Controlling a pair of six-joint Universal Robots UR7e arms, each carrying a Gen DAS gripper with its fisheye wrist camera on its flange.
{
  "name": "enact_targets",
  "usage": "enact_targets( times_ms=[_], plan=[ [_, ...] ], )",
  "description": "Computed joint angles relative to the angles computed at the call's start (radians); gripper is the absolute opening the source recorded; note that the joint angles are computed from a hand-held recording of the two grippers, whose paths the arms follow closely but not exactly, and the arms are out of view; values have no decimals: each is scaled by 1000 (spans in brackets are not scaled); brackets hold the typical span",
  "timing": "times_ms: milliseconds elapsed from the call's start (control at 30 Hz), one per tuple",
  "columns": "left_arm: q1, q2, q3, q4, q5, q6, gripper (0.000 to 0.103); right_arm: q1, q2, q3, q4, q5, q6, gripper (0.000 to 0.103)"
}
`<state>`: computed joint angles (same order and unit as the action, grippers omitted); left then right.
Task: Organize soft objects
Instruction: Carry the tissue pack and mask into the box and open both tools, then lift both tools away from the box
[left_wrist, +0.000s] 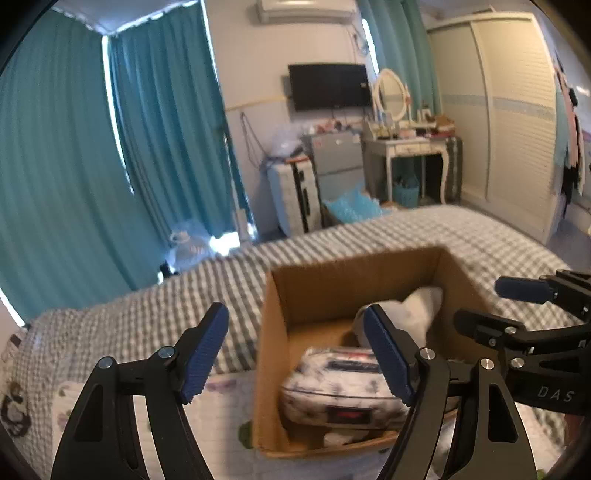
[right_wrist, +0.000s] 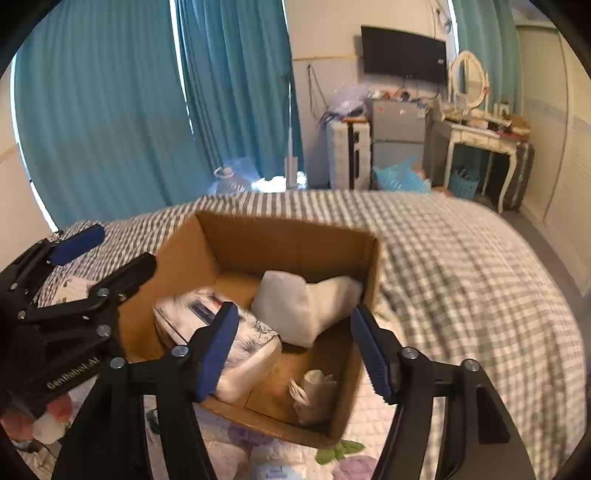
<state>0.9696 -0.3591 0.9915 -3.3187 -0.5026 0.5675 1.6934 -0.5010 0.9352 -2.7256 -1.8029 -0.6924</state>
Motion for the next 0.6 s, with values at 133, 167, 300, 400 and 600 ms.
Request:
enact_targets(
  times_ms=[133,167,300,400,600],
  plan=[
    [-52,-88,110,-80,-1,-12,77,29,-93,110,-56,-6,-3,69],
    [-68,-106,133,-103,5,-7,77,38,-129,154,-80,-6,-8,69],
    [-153,-169,216,-321,47,115,78,79,-265,309,-160,-2,-35,73],
    [-236,-225,295,-507,54,229,89,112,-367,414,-198,4,-42,78],
    [-370,-351,461,-701,112,313,94,168,-535,602,-267,22,-47,95]
  ],
)
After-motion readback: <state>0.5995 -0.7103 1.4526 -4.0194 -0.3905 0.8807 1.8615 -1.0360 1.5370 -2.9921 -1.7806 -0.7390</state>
